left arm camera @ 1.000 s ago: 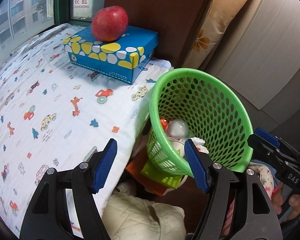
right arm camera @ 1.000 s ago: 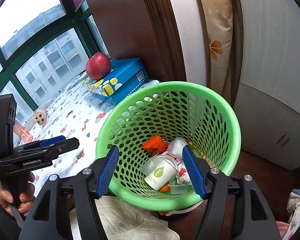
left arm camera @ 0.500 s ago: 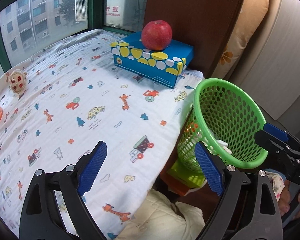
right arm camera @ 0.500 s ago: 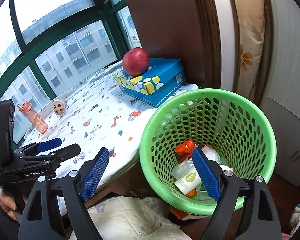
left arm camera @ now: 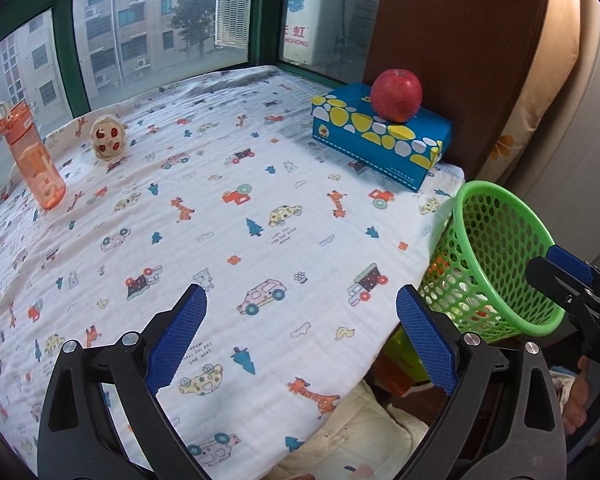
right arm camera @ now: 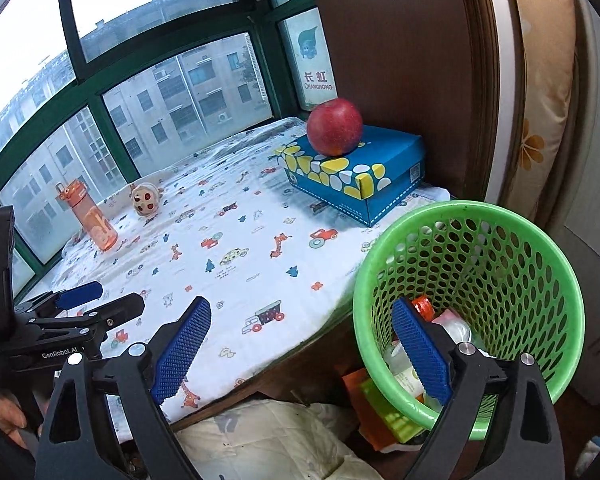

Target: Collect trash

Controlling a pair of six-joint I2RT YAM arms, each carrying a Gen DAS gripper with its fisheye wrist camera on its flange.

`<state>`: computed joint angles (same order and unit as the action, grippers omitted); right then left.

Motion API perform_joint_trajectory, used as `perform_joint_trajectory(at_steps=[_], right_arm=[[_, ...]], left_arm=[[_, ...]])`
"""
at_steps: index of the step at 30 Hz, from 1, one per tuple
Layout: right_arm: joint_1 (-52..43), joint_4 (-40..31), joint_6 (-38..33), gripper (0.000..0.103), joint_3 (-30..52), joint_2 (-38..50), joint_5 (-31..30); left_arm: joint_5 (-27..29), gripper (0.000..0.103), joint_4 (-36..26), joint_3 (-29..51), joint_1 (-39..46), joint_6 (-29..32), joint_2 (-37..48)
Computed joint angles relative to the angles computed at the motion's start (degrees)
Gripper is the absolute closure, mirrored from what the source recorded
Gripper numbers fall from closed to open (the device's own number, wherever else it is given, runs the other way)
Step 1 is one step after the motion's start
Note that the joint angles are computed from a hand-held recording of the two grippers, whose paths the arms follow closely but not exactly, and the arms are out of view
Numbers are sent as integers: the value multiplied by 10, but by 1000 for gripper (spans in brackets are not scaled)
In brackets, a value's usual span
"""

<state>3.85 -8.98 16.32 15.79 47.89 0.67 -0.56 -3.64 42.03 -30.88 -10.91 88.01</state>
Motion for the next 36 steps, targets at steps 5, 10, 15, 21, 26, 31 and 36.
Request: perform_joint_trajectory(at_steps=[5,10,15,21,26,31,36], right_arm=[[50,8,16,13,4,2,35],[76,10,26,13,10,9,48],[91,17,35,13,8,13,57],[105,16,45,13,5,9,67],[115,12,48,12,3,3,80],[131,4,52,12,4,-6,93],[146,-5,51,12,5,-14,113]], left_arm=[[-3,9,2,-22,18,0,-24],[0,9,-1,-33,36,-3,-44],[-5,9,-2,-46,51,0,-65],[2,9,-3,-61,67,5,-86],[3,9,-9,-71,74,11,-104],[9,9,-15,-79,84,16,-121],[8,9,-19,-86,91,15,-137]])
